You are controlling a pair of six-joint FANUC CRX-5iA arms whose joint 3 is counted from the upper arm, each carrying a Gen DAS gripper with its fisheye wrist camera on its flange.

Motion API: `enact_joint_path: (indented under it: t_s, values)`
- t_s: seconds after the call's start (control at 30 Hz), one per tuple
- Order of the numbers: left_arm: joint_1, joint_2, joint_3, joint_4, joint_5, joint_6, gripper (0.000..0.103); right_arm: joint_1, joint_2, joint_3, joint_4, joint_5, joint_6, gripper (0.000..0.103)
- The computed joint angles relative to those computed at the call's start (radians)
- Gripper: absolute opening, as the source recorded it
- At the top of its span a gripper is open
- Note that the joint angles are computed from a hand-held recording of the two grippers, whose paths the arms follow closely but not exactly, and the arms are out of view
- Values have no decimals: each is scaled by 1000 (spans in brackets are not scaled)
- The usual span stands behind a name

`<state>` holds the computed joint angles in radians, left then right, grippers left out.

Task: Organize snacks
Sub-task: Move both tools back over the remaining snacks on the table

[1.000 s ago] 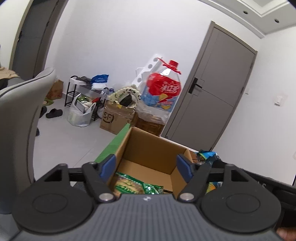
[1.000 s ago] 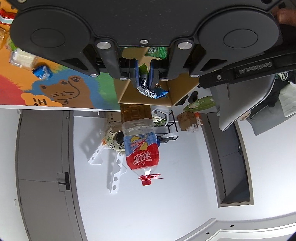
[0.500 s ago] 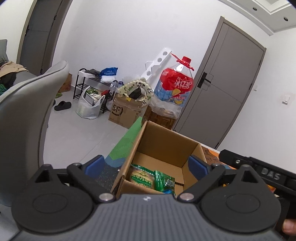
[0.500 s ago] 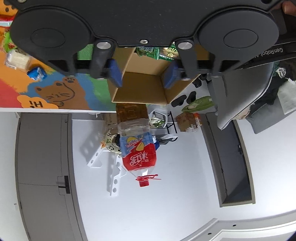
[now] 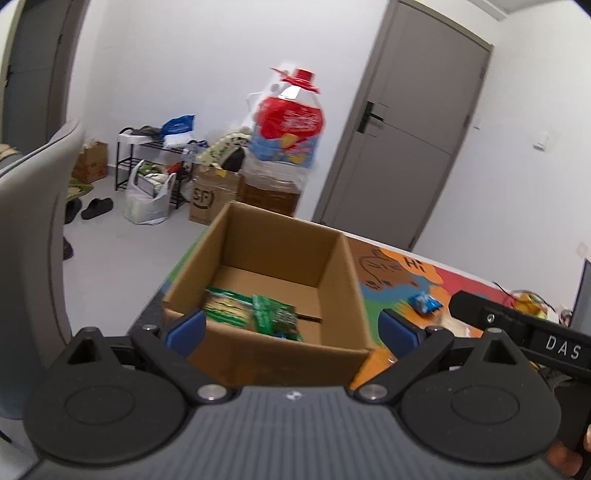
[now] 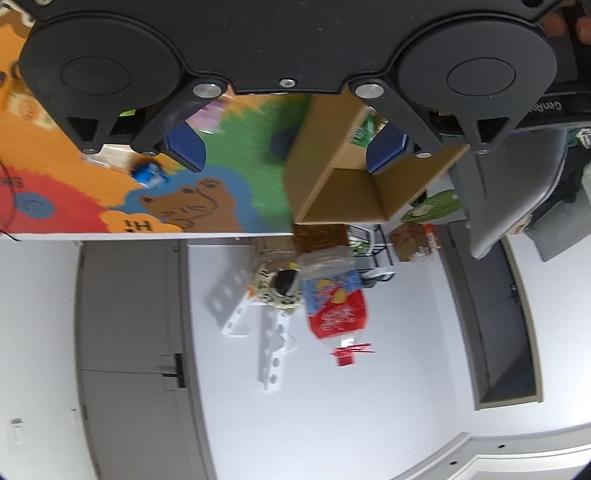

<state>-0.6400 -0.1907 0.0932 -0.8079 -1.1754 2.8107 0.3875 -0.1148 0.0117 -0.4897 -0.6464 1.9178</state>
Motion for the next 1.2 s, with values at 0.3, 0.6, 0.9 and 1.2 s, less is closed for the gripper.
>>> enact_joint_path:
  t_s: [0.3, 0.6, 0.9, 1.2]
  values:
    - [-32, 58, 48, 24, 14, -62, 99, -74, -34, -51, 30, 9, -28, 99]
    - [-40, 92, 71, 62, 71, -116, 99, -129, -64, -104, 63, 37, -47, 100]
    - [-25, 128, 74, 133, 151, -175, 99, -168, -73, -159, 146, 88, -132, 100]
    - [21, 171, 54, 254, 312, -304, 99, -226, -54, -185, 163, 98, -171, 91]
